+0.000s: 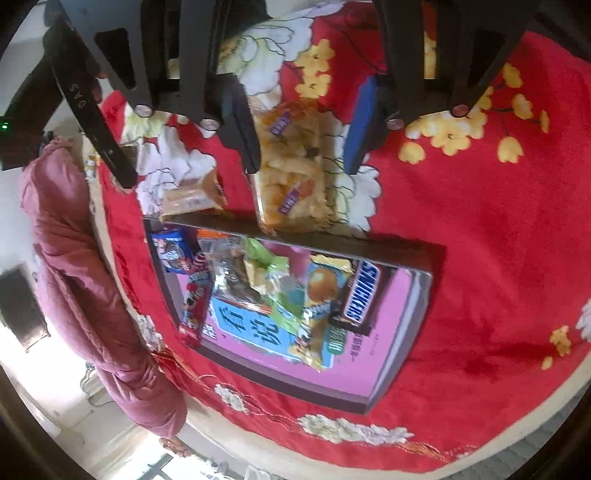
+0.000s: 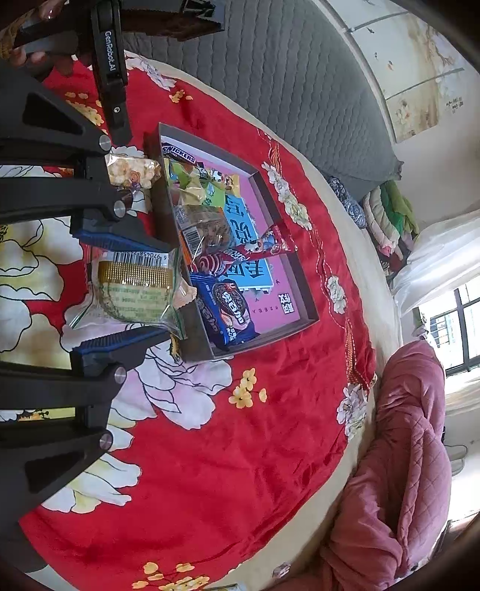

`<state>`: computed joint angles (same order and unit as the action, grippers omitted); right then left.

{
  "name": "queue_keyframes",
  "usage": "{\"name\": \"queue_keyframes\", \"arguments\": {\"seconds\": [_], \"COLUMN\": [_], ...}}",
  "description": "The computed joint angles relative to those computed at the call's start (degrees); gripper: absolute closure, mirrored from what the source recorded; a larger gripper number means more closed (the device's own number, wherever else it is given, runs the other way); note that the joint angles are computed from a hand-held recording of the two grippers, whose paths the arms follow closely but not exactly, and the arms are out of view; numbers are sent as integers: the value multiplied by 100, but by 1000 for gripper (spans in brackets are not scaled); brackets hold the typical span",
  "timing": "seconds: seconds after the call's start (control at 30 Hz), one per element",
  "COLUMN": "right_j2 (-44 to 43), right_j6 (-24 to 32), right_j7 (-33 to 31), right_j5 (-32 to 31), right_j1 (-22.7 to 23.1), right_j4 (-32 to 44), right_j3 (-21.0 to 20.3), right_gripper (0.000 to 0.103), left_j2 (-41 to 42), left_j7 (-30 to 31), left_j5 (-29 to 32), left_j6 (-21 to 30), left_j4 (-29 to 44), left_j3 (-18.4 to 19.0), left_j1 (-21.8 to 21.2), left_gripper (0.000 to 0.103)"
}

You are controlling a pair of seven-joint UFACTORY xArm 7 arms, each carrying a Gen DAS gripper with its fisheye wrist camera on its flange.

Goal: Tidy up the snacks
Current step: 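Carry the puff-snack bag toward the box with the left tool while the right tool carries the cake bag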

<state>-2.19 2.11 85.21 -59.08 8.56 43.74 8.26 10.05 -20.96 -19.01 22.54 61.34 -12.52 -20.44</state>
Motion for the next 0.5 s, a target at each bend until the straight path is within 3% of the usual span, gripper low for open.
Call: {"name": "queue_keyframes", "arguments": {"seconds": [0.1,0.23,0.5], "right_j2": [13,34,60], "right_j6": [-9,-29,-33], "right_j7": [-55,-77,-159], "right_j5": [82,130,171], "right_j1": [6,10,34], "right_j4": [-10,-13,-5], "right_j3": [-11,-27,-48], "right_gripper": [64,64,64], "left_j2": [63,221,627], "left_j7": [298,270,711], "left_j5": [-426,-429,-1117], "left_j6": [48,256,327], "left_j4": [49,179,398], "left_j3": [-128,-105,-297], "left_j1": [88,40,178], "left_gripper": [46,46,46]}}
